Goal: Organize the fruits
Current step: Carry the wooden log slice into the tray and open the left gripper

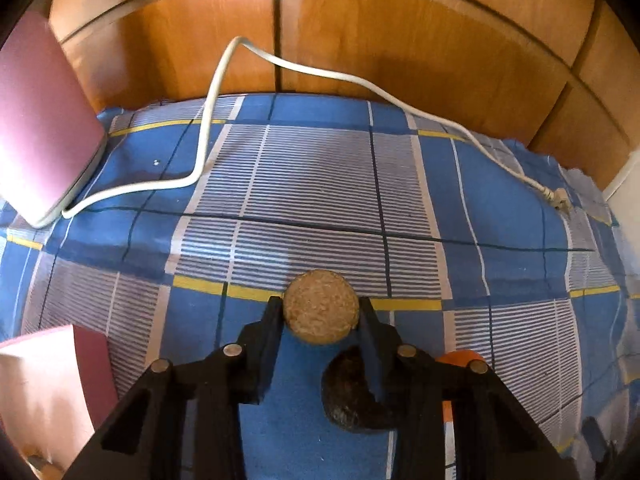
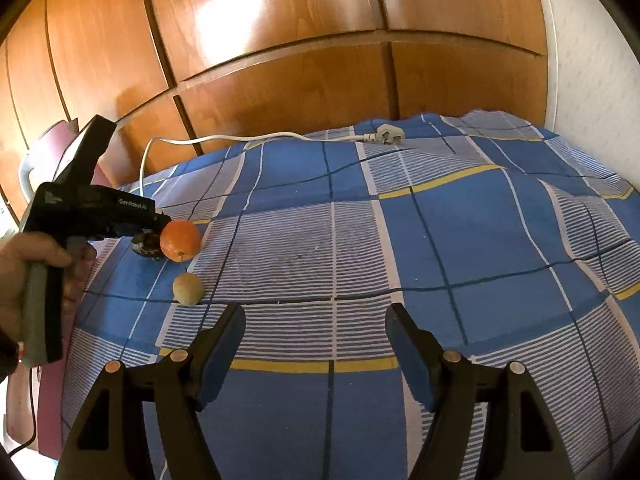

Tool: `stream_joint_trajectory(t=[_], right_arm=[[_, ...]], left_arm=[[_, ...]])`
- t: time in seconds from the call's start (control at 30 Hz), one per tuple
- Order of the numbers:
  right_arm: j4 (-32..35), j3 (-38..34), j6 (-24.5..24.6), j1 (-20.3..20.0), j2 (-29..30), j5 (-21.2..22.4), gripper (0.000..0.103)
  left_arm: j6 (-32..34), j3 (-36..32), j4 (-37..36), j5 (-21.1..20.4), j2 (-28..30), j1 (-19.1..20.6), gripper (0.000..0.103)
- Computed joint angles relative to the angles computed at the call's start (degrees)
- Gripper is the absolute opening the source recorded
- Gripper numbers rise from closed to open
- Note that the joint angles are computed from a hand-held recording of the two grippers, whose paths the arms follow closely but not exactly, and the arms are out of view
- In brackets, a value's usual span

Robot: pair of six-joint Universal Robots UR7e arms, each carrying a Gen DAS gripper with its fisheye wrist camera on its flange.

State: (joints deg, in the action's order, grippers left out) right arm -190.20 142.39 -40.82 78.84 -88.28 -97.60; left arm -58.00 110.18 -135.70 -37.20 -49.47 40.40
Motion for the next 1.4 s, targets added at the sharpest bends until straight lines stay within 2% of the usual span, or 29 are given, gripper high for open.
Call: stream_joint_trajectory(t=[0.23,0.4,0.53,0.9,1.1,1.2,1.33,1.4], right_arm=[[2.80,-1.05,2.52,-1.00,-0.17,-0.41,0.073],[1.79,-1.19,2.21,0.16,0.98,-2.87,0.073],[0.28,-1.12,1.64,1.02,1.95,-4.91,0.073],[-3.16,-1.47,-1.13,4.32,5.55,-11.39,0.073],[-6.25,-1.19,-2.58,5.55,7.17,-13.90,0.073],[-6.96,-1.20,-3.16,6.03,7.76,-14.76,0.073],[-8.15,-1.16,-3.43,6.53,8.29,-15.75,0.073],[-8.56,-1.04,-3.61,6.72,8.37,-16.13,0.073]], left_arm=[[-1.76,4.42,-1.72,0.97,-3.42,-3.59,0.036],[-4.46,7.36,-2.18,0.65,-5.90,-5.05,0.036],[-7.16,10.63,-2.08,0.69,-8.43,-7.76,0.036],[-18.38,18.82,2.55,1.63,-17.48,-19.26,0.036],[-33.27,23.49,13.33,0.53,-25.69,-25.13,0.036],[-43.99,25.51,23.58,-1.96,-30.36,-28.46,0.036],[-54.61,27.44,34.99,-5.19,-34.99,-33.02,0.036],[-58.31,28.15,38.44,-6.16,-36.37,-34.65,0.036]])
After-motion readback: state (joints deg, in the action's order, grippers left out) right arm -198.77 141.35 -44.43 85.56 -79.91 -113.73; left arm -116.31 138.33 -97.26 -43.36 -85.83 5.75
